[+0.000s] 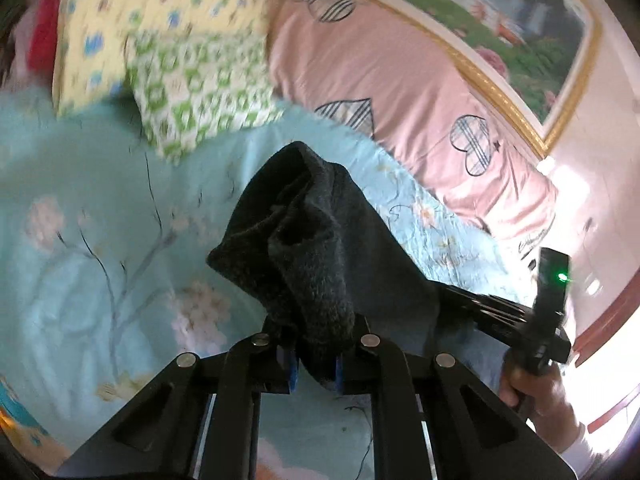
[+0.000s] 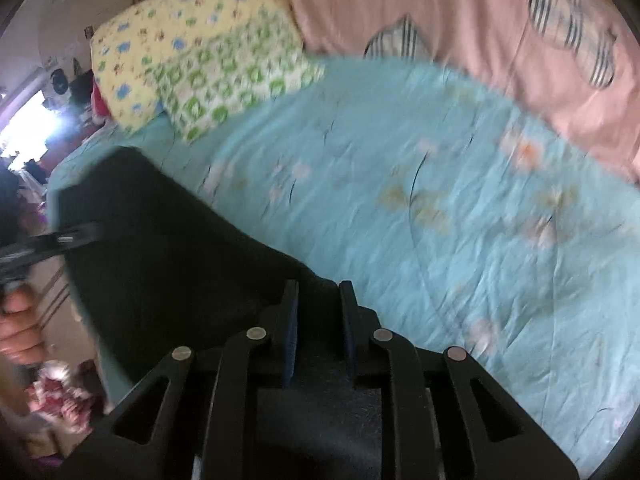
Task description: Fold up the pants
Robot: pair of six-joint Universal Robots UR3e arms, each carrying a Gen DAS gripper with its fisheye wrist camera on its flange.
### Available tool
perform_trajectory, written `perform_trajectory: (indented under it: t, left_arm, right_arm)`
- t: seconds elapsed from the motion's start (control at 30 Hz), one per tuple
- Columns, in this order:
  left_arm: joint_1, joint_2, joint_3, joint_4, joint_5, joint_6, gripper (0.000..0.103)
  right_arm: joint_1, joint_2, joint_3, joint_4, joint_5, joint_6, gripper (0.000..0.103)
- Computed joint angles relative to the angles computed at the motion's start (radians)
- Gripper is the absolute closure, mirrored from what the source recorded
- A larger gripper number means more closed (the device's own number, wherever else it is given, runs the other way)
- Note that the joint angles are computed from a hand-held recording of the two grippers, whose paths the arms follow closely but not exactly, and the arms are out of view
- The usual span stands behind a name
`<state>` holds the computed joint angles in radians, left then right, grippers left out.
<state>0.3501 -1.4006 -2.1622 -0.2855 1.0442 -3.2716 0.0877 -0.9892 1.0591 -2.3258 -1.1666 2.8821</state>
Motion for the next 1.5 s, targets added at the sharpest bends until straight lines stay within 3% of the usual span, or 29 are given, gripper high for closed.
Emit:
perform_trajectory:
  t: [0.3,0.4,0.43,0.53,0.67,0.8,0.97,1.13,1.27,1.4,1.5]
  left_arm:
    - [0.014,-0.187,-0.005,0.046,0.088,0.081,0.092]
    - [0.006,-0.193,-0.016,0.02,0.126,0.11,0.087]
    - [0.012,-0.173,-0.027,0.003,0.125,0.115,0.084]
    - [0.025,-0.082,-0.059,-0.043,0.13,0.123,0.077]
    - [-0.012,0.044,-0.101,-0.028,0.21,0.102,0.056]
    - [-0.075,0.099,-0.065,-0.057,0.235,0.092,0.055]
    - [-0.222,-0.004,0.067,-0.055,0.256,0.052,0.053]
    - [-0.377,-0.168,0.21,-0.059,0.259,0.002,0.052]
    - [-0.486,-0.298,0.334,-0.084,0.26,-0.007,0.052]
    - [-0.595,-0.442,0.504,-0.138,0.265,-0.004,0.05]
    - [-0.664,-0.537,0.624,-0.176,0.249,0.006,0.05]
  right_arm:
    - [0.091,0.124,0.007,-0.139,-0.113,0.087,0.082]
    - [0.086,0.12,0.039,-0.168,-0.11,0.132,0.073]
    - [0.087,0.098,0.071,-0.192,-0.125,0.145,0.067]
    - [0.066,-0.011,0.218,-0.276,-0.112,0.17,0.061]
    - [-0.022,-0.238,0.522,-0.43,-0.016,0.203,0.05]
    - [-0.146,-0.428,0.779,-0.519,0.082,0.234,0.045]
    - [-0.285,-0.579,0.955,-0.498,0.175,0.238,0.045]
    - [-0.464,-0.82,1.159,-0.406,0.263,0.178,0.045]
    - [-0.636,-1.03,1.268,-0.217,0.343,0.076,0.045]
    - [-0.843,-1.263,1.319,0.109,0.429,-0.066,0.045]
    - [-1.042,-1.478,1.317,0.472,0.499,-0.237,0.045]
